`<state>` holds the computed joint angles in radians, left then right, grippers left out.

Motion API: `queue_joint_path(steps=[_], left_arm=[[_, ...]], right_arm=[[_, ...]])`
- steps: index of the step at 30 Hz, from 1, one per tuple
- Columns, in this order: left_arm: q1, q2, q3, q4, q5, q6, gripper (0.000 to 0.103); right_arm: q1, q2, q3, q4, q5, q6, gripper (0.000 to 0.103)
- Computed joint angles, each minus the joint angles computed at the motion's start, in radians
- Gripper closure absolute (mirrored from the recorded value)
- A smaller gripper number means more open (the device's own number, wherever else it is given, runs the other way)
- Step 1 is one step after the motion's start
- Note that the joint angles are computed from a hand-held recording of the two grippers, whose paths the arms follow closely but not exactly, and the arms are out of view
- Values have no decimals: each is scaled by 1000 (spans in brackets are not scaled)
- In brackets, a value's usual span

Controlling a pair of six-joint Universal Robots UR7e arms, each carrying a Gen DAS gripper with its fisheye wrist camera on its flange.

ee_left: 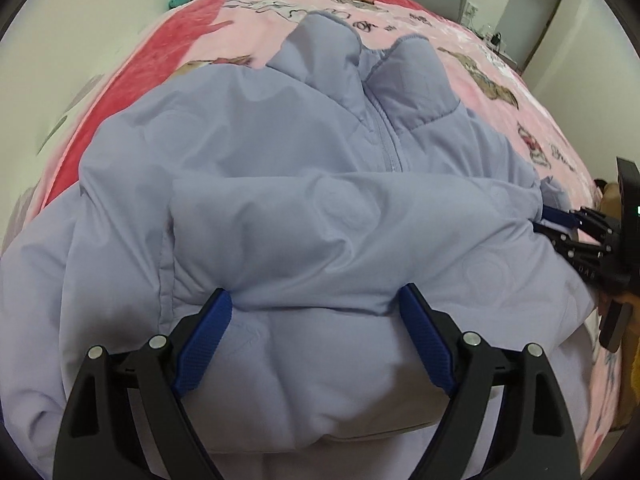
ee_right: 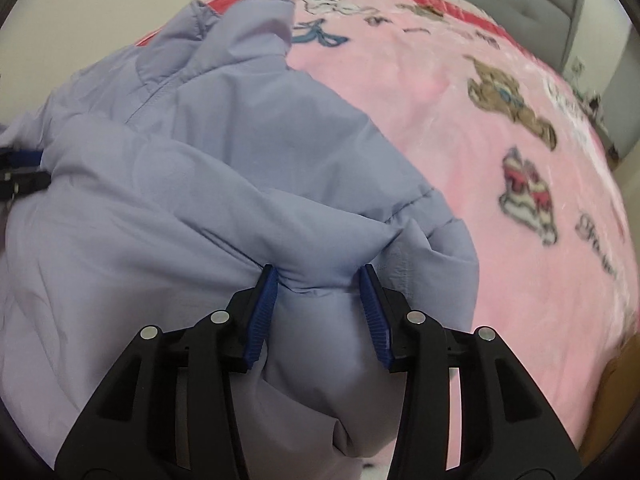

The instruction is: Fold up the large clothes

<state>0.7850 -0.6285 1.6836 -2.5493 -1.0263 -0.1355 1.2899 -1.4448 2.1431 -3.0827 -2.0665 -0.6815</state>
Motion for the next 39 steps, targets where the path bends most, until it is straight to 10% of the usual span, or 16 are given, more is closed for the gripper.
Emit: queue_joint_path(steps=[4,8,16,28,36,39], left_arm=[[-14,-16,26,-51,17,13,18],[-84,-60,155,-331,83,135,18],[-103,-79,222,-276,60,103,18],[-75,-84,224,-225,41,1,16],[-193,-328,508,-445,200,-161,5],[-221,-489,612,-314,271,-347,5]], right_arm=[[19,-7,7,-15,-16,-12,59],[50,-48,113,-292,39,-100,14],[57,-130,297,-414,123,-31,15],[106,1,238,-325,-130,-28,13],[203,-92,295,-369,-87,118,8],[287,-78,296,-363,-131,161,8]])
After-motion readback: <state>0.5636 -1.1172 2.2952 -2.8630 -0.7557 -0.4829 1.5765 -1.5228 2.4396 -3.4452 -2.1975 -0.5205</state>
